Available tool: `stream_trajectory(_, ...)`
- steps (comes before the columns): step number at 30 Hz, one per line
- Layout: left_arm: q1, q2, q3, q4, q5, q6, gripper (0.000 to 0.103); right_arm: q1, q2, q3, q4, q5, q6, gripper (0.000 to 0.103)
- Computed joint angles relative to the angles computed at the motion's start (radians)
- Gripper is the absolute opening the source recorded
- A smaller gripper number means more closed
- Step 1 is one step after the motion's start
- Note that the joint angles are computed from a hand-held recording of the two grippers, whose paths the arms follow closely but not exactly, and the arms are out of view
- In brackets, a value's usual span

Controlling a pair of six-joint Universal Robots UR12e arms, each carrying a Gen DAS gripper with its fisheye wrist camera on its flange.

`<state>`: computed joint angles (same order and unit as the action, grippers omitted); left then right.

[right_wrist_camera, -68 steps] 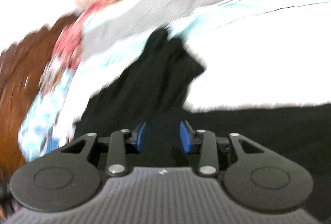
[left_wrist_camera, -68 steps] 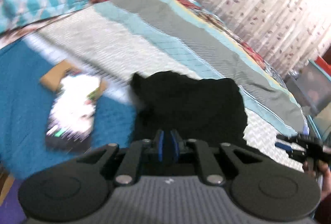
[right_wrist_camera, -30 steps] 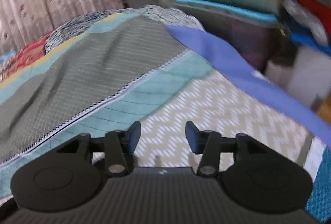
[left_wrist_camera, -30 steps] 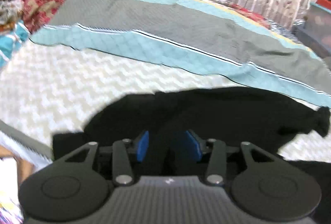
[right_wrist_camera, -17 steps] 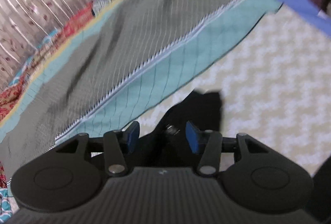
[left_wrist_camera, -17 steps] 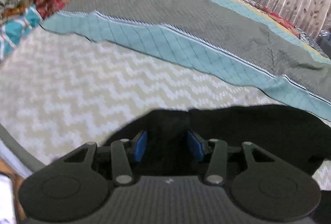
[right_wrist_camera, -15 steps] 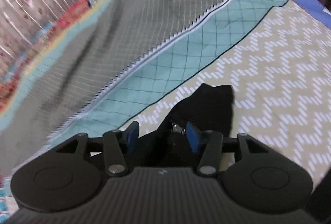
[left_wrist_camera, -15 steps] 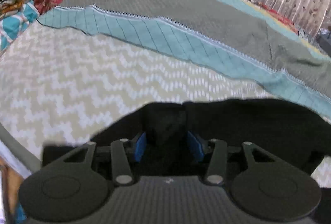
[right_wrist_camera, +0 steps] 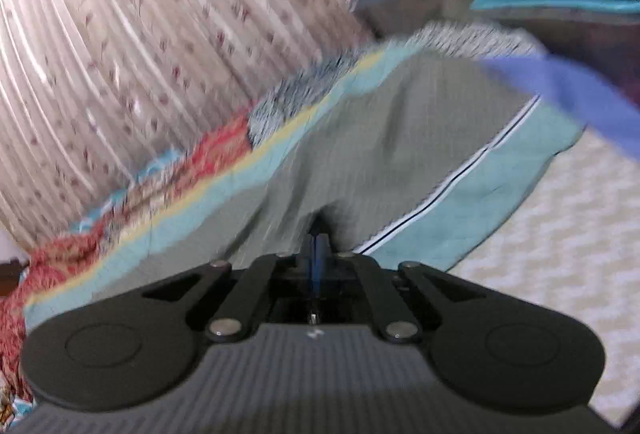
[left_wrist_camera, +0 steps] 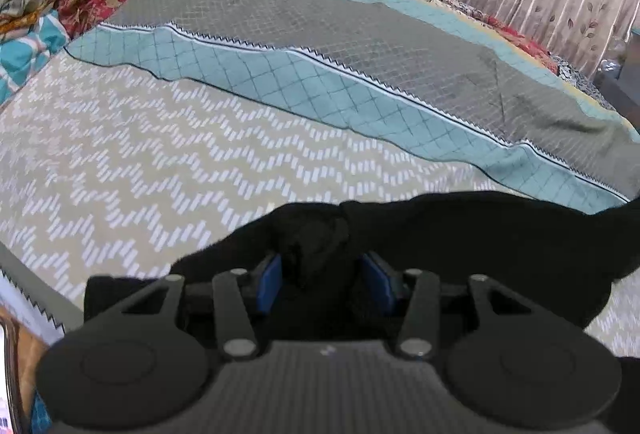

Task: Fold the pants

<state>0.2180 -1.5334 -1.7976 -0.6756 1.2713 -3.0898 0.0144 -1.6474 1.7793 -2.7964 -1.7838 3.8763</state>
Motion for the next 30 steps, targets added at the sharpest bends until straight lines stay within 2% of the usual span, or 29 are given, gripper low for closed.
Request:
stream_trajectory(1, -0.003, 0.001, -0.002, -0.005, 0.008, 0.009, 0.043, -0.010, -0.034, 0.032, 0.016, -0.020, 0.029, 0.002)
stream_trajectory(2, -0.006, 0.002, -0.004, -0.010, 0.018, 0.022, 0.043, -0.017, -0.065, 0.057, 0.071, -0.051, 0.055, 0.003)
stream_trajectory(4, -0.010, 0.008, -0.008, -0.008, 0.028, 0.042, 0.043, -0.023, -0.107, 0.076, 0.255, -0.126, 0.072, 0.007)
stream_trajectory(5, -0.012, 0.011, -0.011, 0.002, 0.032, 0.043, 0.044, -0.030, -0.124, 0.087, 0.316, -0.134, 0.081, 0.007)
stream_trajectory(6, -0.011, 0.014, -0.012, 0.008, 0.032, 0.047, 0.045, -0.043, -0.141, 0.101, 0.342, -0.109, 0.103, 0.007)
stream_trajectory(8, -0.010, 0.017, -0.010, 0.012, 0.033, 0.041, 0.045, -0.071, -0.157, 0.121, 0.331, -0.035, 0.144, 0.008)
stream_trajectory(10, -0.009, 0.016, -0.008, 0.009, 0.034, 0.032, 0.045, -0.058, -0.137, 0.104, 0.309, -0.015, 0.121, 0.010)
stream_trajectory(12, -0.014, 0.013, -0.010, 0.010, 0.045, 0.034, 0.045, -0.028, -0.088, 0.058, 0.299, -0.007, 0.062, 0.014)
stream_trajectory(13, -0.018, 0.009, -0.011, 0.008, 0.055, 0.035, 0.045, -0.016, -0.054, 0.028, 0.295, 0.003, 0.021, 0.023)
stream_trajectory(14, -0.022, 0.007, -0.013, 0.005, 0.063, 0.031, 0.045, -0.005, -0.020, -0.004, 0.293, 0.015, -0.027, 0.041)
stream_trajectory(15, -0.026, 0.004, -0.015, 0.001, 0.071, 0.024, 0.045, 0.009, 0.011, -0.032, 0.296, 0.023, -0.078, 0.049)
stream_trajectory(16, -0.030, 0.002, -0.019, 0.006, 0.078, 0.020, 0.045, 0.024, 0.041, -0.058, 0.300, 0.023, -0.129, 0.052)
stream_trajectory(17, -0.036, 0.002, -0.027, 0.024, 0.090, 0.019, 0.047, 0.047, 0.070, -0.086, 0.316, 0.012, -0.160, 0.052)
stream_trajectory(20, -0.054, 0.002, -0.055, 0.087, 0.127, 0.042, 0.051, 0.076, 0.127, -0.135, 0.362, 0.029, -0.221, 0.052)
stream_trajectory(22, -0.061, 0.002, -0.074, 0.131, 0.141, 0.068, 0.053, 0.089, 0.163, -0.163, 0.402, 0.000, -0.249, 0.052)
stream_trajectory(24, -0.061, 0.001, -0.089, 0.164, 0.139, 0.085, 0.056, 0.101, 0.181, -0.180, 0.462, -0.065, -0.278, 0.050)
stream_trajectory(25, -0.060, 0.000, -0.095, 0.179, 0.134, 0.087, 0.057, 0.103, 0.186, -0.182, 0.466, -0.075, -0.276, 0.032)
stream_trajectory(26, -0.059, 0.000, -0.097, 0.187, 0.130, 0.087, 0.058, 0.092, 0.179, -0.168, 0.451, -0.064, -0.274, 0.005)
stream_trajectory(27, -0.058, 0.000, -0.100, 0.194, 0.124, 0.083, 0.060, 0.082, 0.167, -0.158, 0.456, -0.072, -0.249, 0.002)
stream_trajectory(30, -0.056, -0.003, -0.105, 0.213, 0.115, 0.080, 0.062, 0.036, 0.118, -0.106, 0.387, -0.101, -0.134, 0.002)
